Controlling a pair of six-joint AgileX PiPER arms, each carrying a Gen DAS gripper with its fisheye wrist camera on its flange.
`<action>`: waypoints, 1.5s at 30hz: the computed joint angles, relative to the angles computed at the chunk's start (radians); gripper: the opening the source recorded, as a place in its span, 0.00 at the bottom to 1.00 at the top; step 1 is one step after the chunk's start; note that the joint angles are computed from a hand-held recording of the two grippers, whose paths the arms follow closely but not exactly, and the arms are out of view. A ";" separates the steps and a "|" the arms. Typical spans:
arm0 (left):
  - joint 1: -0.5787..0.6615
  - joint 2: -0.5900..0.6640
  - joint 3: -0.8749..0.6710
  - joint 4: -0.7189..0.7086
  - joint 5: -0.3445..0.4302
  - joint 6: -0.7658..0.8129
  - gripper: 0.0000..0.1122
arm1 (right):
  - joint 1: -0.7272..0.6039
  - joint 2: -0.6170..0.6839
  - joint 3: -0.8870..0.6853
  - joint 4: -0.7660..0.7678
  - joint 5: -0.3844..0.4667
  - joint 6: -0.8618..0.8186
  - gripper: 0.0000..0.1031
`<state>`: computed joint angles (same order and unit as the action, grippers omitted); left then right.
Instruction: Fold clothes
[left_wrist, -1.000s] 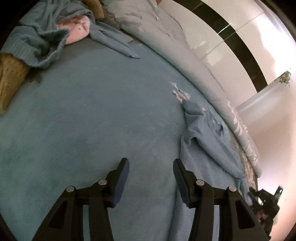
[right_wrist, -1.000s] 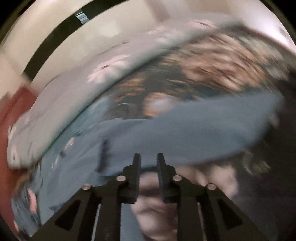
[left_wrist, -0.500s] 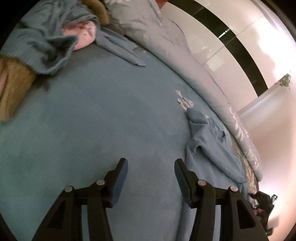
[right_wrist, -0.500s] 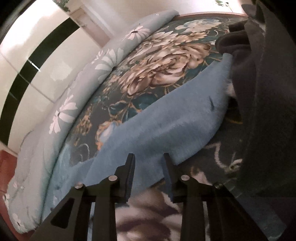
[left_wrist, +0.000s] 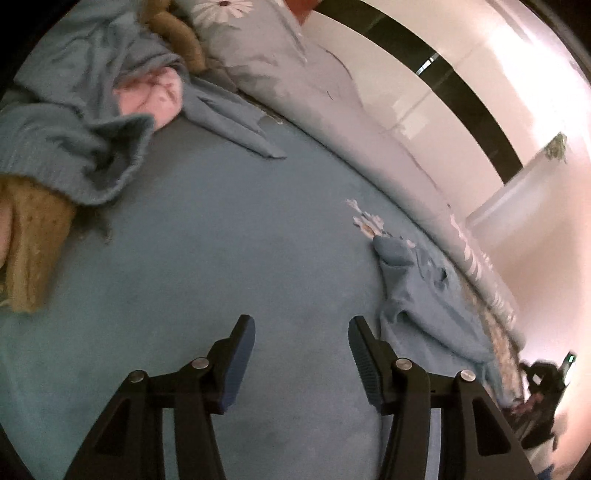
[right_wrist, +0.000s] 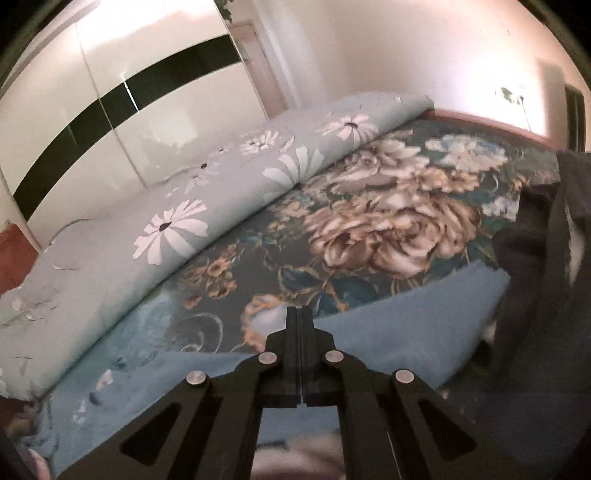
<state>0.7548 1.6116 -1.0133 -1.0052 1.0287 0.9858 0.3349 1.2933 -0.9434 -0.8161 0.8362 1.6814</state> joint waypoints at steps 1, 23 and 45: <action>0.008 -0.005 0.001 -0.008 0.006 0.010 0.51 | 0.008 -0.006 0.006 0.027 0.006 0.000 0.00; 0.077 0.051 -0.055 -0.022 0.126 0.003 0.54 | -0.101 0.029 0.161 0.020 -0.200 0.233 0.04; 0.088 0.055 -0.062 -0.017 0.166 0.008 0.55 | 0.511 0.612 -0.534 -0.070 0.039 -0.528 0.05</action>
